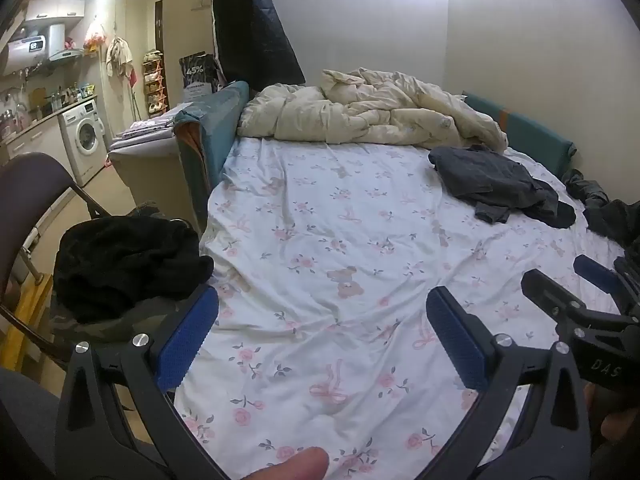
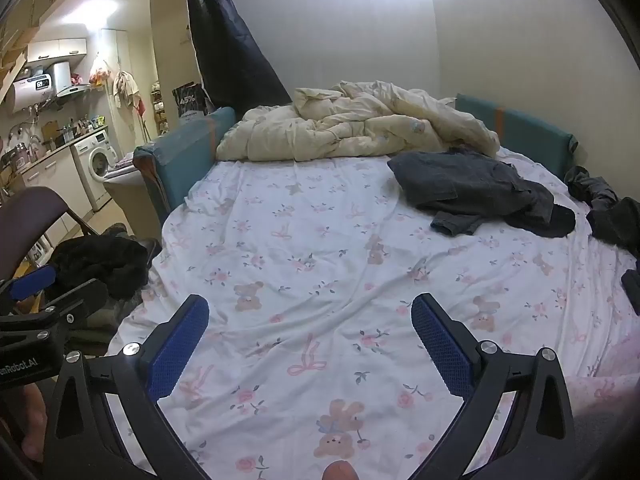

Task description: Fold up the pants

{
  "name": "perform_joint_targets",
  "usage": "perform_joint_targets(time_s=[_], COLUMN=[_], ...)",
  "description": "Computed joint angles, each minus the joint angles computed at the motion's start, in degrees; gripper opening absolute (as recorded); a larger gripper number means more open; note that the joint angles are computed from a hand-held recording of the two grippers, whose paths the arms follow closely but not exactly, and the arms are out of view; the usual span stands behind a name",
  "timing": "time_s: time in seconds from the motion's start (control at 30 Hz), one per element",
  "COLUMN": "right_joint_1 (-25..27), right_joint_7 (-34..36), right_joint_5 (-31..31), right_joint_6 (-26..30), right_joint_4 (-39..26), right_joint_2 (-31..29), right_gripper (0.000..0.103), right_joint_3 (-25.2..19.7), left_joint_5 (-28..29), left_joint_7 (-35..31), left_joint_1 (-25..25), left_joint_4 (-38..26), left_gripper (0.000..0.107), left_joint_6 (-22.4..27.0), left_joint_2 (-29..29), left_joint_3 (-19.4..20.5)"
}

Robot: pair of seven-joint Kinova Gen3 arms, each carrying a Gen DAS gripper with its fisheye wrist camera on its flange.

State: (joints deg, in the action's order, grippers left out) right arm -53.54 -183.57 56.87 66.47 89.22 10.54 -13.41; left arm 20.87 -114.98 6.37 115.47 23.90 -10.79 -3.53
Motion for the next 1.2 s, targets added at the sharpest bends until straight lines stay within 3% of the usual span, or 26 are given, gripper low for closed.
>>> perform_joint_targets(time_s=[0.27, 0.37, 0.73, 1.2], right_joint_1=[0.0, -0.1, 0.5, 0.3], right_joint_7=[-0.3, -0.1, -0.3, -0.4], right_joint_5=[0.3, 0.0, -0.1, 0.2], right_joint_6=[0.1, 0.4, -0.3, 0.2], right_joint_4=[0.1, -0.1, 0.5, 0.4], right_joint_2=[-0.2, -0.2, -0.3, -0.2], right_gripper=[0.103, 0.103, 0.103, 0.103], right_joint_3=[-0.1, -0.1, -0.1, -0.1], left_joint_5=[-1.4, 0.2, -0.4, -0.1], left_joint_7=[2.2, -0.2, 0.8, 0.0], left_joint_1=[-0.6, 0.5, -0.9, -0.5], left_joint_4=[-0.1, 0.0, -0.3, -0.4], left_gripper=[0.103, 0.103, 0.103, 0.103], left_joint_6=[0.4, 1.1, 1.4, 0.9], left_joint_2=[-0.7, -0.6, -0.5, -0.2], left_joint_3=[1.0, -1.5, 0.1, -0.7])
